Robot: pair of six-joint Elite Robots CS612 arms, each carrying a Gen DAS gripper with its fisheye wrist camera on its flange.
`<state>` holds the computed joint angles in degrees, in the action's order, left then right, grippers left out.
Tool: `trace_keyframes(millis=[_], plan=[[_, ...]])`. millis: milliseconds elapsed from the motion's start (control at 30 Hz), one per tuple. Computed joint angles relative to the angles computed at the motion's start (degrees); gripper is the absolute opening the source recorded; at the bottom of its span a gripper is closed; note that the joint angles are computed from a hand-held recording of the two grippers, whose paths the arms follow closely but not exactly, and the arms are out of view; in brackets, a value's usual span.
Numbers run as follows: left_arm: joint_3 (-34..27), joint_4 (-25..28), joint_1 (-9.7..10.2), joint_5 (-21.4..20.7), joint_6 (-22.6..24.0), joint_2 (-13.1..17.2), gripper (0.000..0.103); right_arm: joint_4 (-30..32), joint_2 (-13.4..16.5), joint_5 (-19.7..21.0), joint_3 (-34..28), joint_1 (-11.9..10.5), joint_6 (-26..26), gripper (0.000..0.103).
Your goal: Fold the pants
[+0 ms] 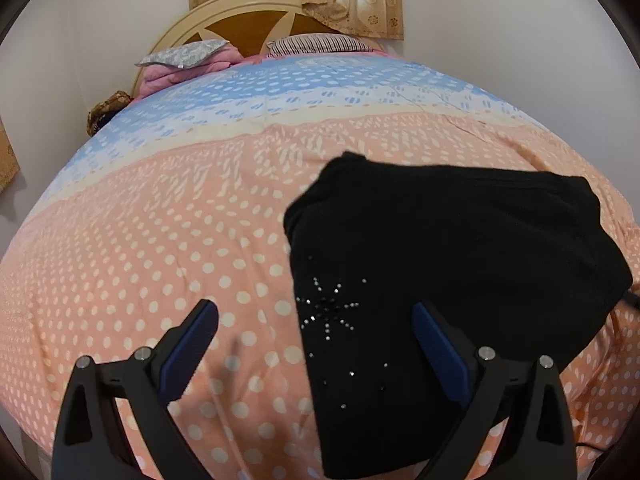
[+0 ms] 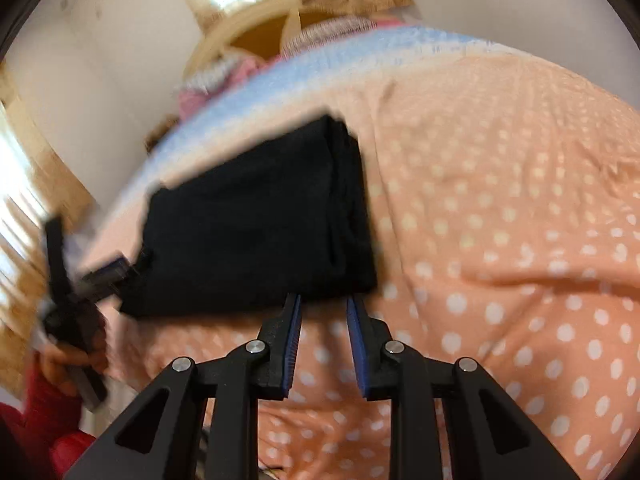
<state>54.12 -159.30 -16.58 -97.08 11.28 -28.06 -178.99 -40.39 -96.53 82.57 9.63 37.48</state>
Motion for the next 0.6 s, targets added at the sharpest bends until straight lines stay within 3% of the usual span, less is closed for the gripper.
trace_keyframes(millis=[100, 167, 333, 433, 500, 600], plan=[[0.3, -0.9, -0.16, 0.6, -0.2, -0.5, 0.100, -4.6, 0.3, -6.9, -1.7, 0.8, -2.5, 0.026], [0.5, -1.7, -0.17, 0.2, -0.4, -0.7, 0.100, -2.2, 1.3, -11.9, -5.1, 1.2, -5.5, 0.026], [-0.5, -1.3, -0.64, -0.5, -0.4, -0.3, 0.100, 7.5, 5.8, -11.6, -15.3, 0.3, -12.3, 0.026], [-2.2, 1.8, -1.43, 2.8, 1.1, 0.9, 0.100, 16.6, 9.3, -13.0, -21.6, -0.3, -12.2, 0.026], [-2.4, 3.0, -1.45, 2.8, 0.5, 1.2, 0.100, 17.0, 10.4, -14.6, -22.9, -0.2, -13.8, 0.028], [-3.0, 3.8, -1.14, 1.5, -0.8, 1.4, 0.101, 18.1, 10.5, -14.3, -23.3, -0.6, -12.0, 0.028]])
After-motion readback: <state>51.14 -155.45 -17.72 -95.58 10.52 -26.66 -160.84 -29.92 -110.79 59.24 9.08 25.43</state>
